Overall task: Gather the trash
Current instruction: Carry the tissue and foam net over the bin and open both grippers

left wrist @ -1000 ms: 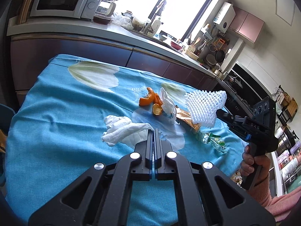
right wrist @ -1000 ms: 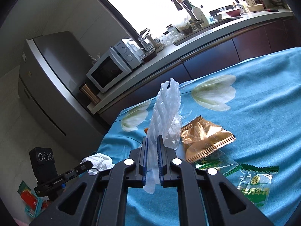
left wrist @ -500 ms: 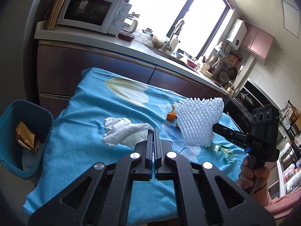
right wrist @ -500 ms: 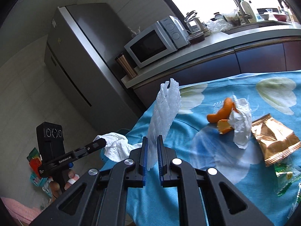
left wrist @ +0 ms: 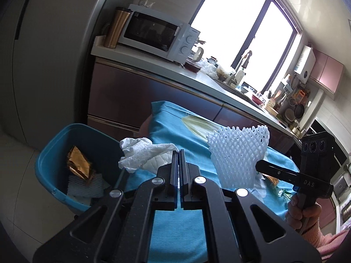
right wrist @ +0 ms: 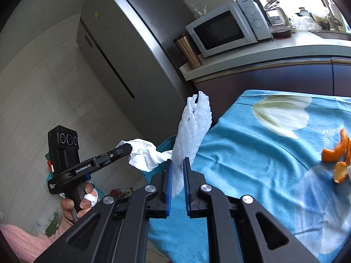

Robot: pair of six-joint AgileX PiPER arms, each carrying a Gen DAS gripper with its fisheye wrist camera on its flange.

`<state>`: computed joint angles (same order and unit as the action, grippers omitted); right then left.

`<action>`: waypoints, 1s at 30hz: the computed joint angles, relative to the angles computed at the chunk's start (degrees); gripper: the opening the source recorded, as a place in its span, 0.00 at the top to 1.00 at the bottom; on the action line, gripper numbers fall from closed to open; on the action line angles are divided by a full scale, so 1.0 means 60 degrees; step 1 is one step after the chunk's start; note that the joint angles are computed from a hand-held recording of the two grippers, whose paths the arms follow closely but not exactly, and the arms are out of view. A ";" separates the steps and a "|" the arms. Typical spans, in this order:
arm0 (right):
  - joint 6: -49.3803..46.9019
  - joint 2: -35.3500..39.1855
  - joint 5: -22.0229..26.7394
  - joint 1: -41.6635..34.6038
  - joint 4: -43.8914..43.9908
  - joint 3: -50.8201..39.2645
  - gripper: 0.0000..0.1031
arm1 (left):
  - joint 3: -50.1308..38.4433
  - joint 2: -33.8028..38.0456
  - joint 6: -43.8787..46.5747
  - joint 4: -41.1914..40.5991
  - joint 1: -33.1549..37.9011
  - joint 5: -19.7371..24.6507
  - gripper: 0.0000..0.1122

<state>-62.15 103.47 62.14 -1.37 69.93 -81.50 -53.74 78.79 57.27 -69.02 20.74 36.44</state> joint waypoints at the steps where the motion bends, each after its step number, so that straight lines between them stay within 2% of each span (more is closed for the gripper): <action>1: 0.0021 0.0129 -0.0030 0.0186 -0.0029 -0.0164 0.92 | -0.0029 0.0040 0.0004 0.0018 0.0193 0.0015 0.99; 10: 0.1019 0.1196 -0.0256 0.1719 -0.0621 -0.1812 0.92 | -0.0365 0.0848 0.0001 0.0233 0.1474 -0.0183 0.99; 22: 0.2905 0.2588 -0.0641 0.3158 -0.2067 -0.3914 0.92 | -0.0688 0.2217 -0.0204 0.0611 0.1568 -0.0900 0.99; 26: 0.3525 0.2973 -0.0821 0.3601 -0.2823 -0.4430 0.92 | -0.0907 0.2725 -0.0348 0.0707 0.1628 -0.0934 0.99; 30: 0.4502 0.3668 -0.0661 0.3971 -0.3629 -0.5407 0.91 | -0.1155 0.3214 -0.0595 0.0933 0.1526 -0.1150 0.99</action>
<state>-35.14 125.48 58.18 22.45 48.16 -113.94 -60.67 98.08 53.70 -63.42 29.89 29.55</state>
